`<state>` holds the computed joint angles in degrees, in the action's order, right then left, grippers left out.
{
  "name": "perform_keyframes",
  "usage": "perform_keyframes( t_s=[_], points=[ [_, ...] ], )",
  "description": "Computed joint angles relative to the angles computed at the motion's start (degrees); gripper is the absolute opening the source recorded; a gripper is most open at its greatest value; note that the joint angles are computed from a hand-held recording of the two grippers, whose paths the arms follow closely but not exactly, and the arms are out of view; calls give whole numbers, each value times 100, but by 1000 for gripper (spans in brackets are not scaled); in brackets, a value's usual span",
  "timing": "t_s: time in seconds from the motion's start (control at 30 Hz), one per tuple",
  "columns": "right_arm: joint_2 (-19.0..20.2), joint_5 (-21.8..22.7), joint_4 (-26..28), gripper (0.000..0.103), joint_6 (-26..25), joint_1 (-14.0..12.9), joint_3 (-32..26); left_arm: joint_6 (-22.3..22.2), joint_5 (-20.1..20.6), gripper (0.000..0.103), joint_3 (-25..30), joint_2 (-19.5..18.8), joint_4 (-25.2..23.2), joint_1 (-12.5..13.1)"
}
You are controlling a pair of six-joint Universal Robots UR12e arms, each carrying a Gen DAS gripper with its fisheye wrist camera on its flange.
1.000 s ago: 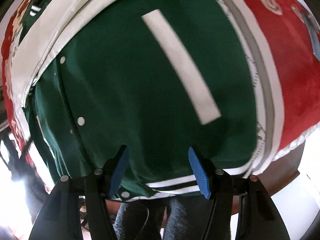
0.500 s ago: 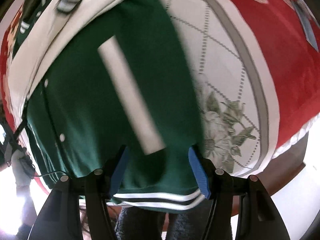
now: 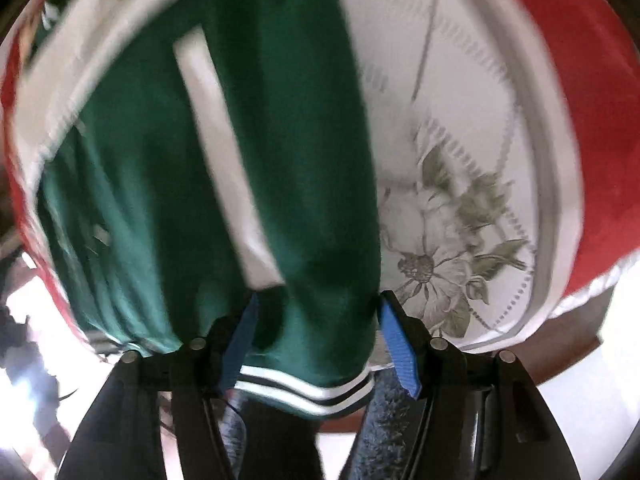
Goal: Fold large clothes
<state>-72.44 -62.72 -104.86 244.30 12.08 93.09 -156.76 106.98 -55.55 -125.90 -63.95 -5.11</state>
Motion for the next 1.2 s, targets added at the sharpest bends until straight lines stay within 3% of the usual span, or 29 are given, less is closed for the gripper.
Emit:
perform_keyframes(
  t_s=[0.03,0.1,0.27,0.47,0.6,0.67,0.73,0.9,1.03,1.2],
  points=[
    [71,88,35,44,-26,33,14,-57,104,103,-190,115,-61,-43],
    [-27,280,-378,43,92,-8,286,-202,285,103,-459,296,-325,-127],
    [-299,913,-559,49,-584,-334,537,-284,850,103,-1060,712,-243,-460],
    [-866,32,27,59,-1307,-692,637,104,1428,103,-1836,1220,300,-1126],
    [-1302,-317,113,60,-1148,-1018,1020,1020,1692,103,-2684,1594,1328,-1677],
    [-1469,-382,96,60,-929,-1153,1239,1172,1607,103,-2873,1698,1375,-1819],
    [-1656,-469,175,60,-857,-1340,1443,1121,1489,103,-3012,1784,1110,-1964],
    [-1986,-627,383,60,-687,-1594,1758,1333,1454,103,-3456,1899,1321,-2153],
    [-2068,-706,323,60,-535,-1668,1886,1566,2043,103,-3672,1695,1673,-2227],
    [-1969,-701,200,60,-589,-1678,1843,1046,2398,103,-3265,1372,1628,-2117]
  ],
)
